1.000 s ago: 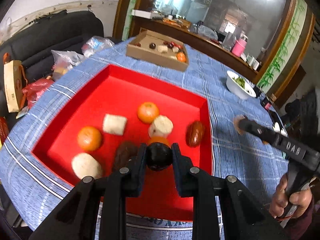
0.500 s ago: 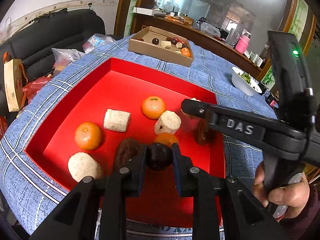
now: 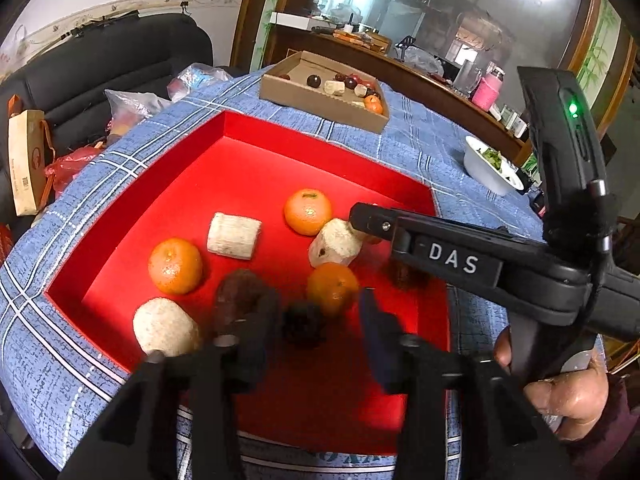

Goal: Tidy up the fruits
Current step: 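Carry the beige round piece and dark date into the red tray and release, then move both open tools back toward the remaining fruit on the table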

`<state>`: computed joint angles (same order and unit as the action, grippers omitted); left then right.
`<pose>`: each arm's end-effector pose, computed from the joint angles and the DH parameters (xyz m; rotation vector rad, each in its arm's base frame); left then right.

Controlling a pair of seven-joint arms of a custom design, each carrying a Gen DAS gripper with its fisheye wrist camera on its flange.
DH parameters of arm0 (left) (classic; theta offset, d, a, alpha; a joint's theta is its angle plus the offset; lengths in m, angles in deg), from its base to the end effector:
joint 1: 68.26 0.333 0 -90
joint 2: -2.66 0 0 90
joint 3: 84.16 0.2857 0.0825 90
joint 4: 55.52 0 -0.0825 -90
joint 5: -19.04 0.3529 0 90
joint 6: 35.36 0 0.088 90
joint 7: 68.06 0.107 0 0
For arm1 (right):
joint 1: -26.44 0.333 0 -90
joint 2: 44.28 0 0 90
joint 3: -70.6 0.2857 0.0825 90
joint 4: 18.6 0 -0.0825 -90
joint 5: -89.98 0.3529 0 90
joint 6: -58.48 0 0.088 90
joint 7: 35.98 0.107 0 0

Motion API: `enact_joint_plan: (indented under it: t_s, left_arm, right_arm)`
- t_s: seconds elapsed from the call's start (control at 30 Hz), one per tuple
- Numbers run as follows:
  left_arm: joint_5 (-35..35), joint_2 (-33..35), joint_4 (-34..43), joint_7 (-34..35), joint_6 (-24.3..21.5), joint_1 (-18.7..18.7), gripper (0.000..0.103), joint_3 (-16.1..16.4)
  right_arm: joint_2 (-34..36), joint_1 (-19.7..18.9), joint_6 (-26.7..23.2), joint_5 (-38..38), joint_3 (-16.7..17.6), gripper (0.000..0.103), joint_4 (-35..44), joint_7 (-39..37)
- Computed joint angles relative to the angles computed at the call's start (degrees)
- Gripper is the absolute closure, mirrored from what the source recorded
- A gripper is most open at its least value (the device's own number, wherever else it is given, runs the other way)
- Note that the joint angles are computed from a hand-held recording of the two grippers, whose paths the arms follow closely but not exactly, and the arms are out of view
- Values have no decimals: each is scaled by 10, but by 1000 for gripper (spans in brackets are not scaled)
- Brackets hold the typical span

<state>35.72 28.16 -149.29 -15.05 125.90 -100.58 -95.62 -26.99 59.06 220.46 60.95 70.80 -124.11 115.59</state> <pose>0.4970 -0.4653 0.4384 -1.6395 2.2366 -1.0617 0.5224 0.3659 0.4268 -1.6614 1.7885 -0.3660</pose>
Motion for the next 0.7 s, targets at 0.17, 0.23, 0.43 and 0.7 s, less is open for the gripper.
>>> enact_joint_plan:
  t_s: [0.17,0.23,0.43,0.7]
  left_arm:
    - [19,-13,-7,-12,8,-10,43,7]
    - [40,-22,-11,-28,9,-22,42,19]
    - [157,-34,0,-124,-8,-68,31,62]
    - [276,-35,25,-192,-54,-79,27,48]
  right_arm:
    - [-22,4,22,-21,-10,59,-26,31]
    - [-40,8,36,-47,-18,59,-46,61]
    - [-114,7,36,-181,-21,59,-118,211]
    - [-208,-33,-13,-304,32,59,-207,372]
